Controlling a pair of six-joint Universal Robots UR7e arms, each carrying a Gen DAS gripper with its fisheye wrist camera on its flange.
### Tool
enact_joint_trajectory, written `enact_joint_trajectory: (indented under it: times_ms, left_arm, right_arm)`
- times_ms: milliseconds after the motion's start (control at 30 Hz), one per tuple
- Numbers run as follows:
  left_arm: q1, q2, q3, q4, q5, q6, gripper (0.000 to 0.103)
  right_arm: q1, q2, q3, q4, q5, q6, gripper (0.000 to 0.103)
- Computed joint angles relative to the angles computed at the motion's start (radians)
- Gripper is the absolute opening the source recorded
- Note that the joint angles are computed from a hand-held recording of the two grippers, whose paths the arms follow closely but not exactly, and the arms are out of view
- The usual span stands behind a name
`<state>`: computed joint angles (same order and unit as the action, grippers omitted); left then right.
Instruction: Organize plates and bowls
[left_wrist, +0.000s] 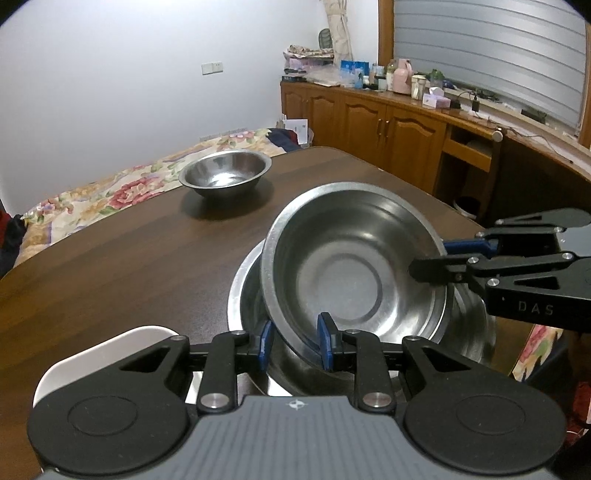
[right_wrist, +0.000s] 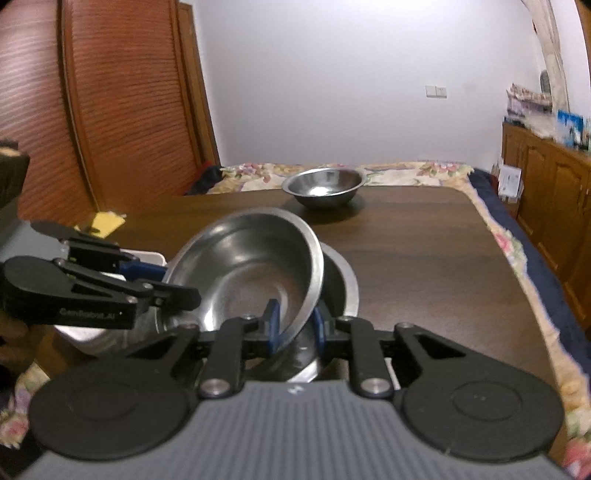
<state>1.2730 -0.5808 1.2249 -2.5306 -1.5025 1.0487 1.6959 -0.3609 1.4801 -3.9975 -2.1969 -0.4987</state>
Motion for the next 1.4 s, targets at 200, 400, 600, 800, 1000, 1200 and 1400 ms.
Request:
enact_joint_trajectory:
  times_ms: [200, 400, 600, 800, 1000, 1200, 1400]
  left_arm:
    - [0.000, -0.001, 0.003, -0.009, -0.003, -0.008, 0.027]
    - [0.001, 0.000, 0.002, -0.016, -0.011, -0.023, 0.027]
    - [0.004, -0.007, 0.015, -0.041, -0.022, -0.020, 0.027]
    - [0.005, -0.011, 0.013, -0.047, -0.035, -0.024, 0.027]
    - [0.007, -0.013, 0.015, -0.064, -0.048, -0.032, 0.027]
    - [0.009, -0.013, 0.016, -0.065, -0.050, -0.034, 0.027]
    - [0.011, -0.008, 0.002, -0.057, -0.052, -0.040, 0.027]
  right_arm:
    - [0.014, 0.012, -0.037, 0.020, -0.053, -0.112, 0.019]
    - [0.017, -0.005, -0.029, 0.066, -0.069, -0.135, 0.017]
    - [0.018, -0.006, -0.034, 0.091, -0.076, -0.146, 0.015]
    - [0.018, -0.005, -0.040, 0.103, -0.077, -0.153, 0.015]
    - [0.017, -0.013, -0.039, 0.123, -0.076, -0.147, 0.016]
    - [0.012, -0.017, -0.038, 0.130, -0.065, -0.135, 0.016]
    - [0.004, -0.022, -0.025, 0.113, -0.038, -0.107, 0.017]
